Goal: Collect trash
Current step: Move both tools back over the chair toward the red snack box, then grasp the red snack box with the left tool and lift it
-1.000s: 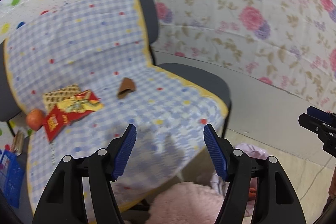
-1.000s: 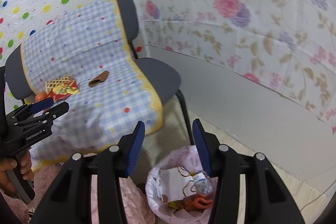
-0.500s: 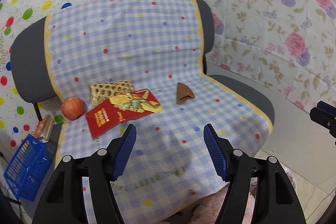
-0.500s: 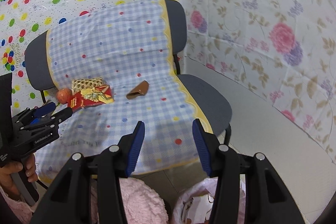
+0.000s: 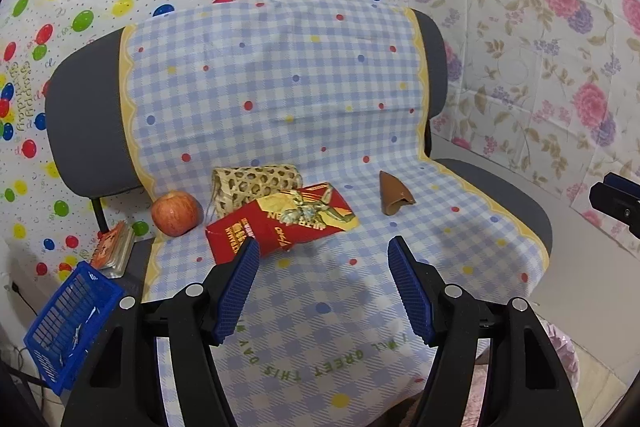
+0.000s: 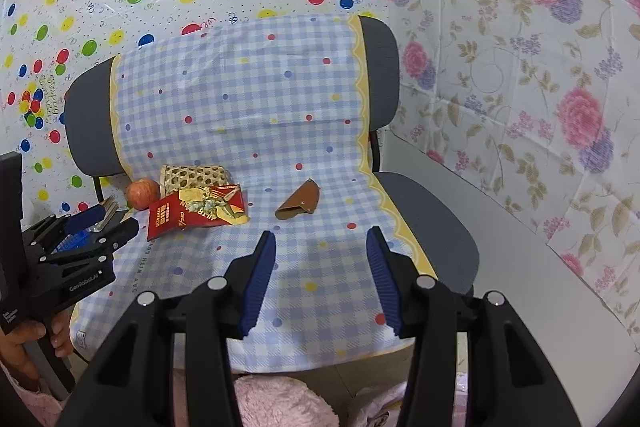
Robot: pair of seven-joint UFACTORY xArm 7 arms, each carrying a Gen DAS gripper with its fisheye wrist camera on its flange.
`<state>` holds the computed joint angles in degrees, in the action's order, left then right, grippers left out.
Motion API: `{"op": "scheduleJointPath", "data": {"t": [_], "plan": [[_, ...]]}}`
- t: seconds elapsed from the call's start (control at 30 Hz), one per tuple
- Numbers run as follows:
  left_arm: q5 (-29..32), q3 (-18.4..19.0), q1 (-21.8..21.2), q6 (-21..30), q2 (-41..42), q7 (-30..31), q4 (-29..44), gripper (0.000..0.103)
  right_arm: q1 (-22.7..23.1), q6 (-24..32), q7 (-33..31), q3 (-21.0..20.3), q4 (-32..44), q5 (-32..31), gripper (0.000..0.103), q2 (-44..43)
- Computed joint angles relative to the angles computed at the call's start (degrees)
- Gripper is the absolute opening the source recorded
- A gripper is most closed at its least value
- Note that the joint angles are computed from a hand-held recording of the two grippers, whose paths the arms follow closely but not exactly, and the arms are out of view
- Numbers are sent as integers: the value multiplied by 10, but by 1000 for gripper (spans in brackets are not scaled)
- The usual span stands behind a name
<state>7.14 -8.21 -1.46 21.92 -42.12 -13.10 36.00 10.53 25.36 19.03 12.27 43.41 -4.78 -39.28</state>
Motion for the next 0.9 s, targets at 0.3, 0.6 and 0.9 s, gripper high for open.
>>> {"op": "scheduleJointPath", "data": {"t": [0.3,0.6,0.9], "plan": [[43,12,84,-3,50,-10,17,80,6,-52,-7,0,76,-3,47,132],[63,22,95,-9,146,-11,36,82,14,-75,4,-10,165,-18,56,280],[307,-84,172,2,273,-166,115,82,35,-82,-12,-36,178,7,56,326]]}}
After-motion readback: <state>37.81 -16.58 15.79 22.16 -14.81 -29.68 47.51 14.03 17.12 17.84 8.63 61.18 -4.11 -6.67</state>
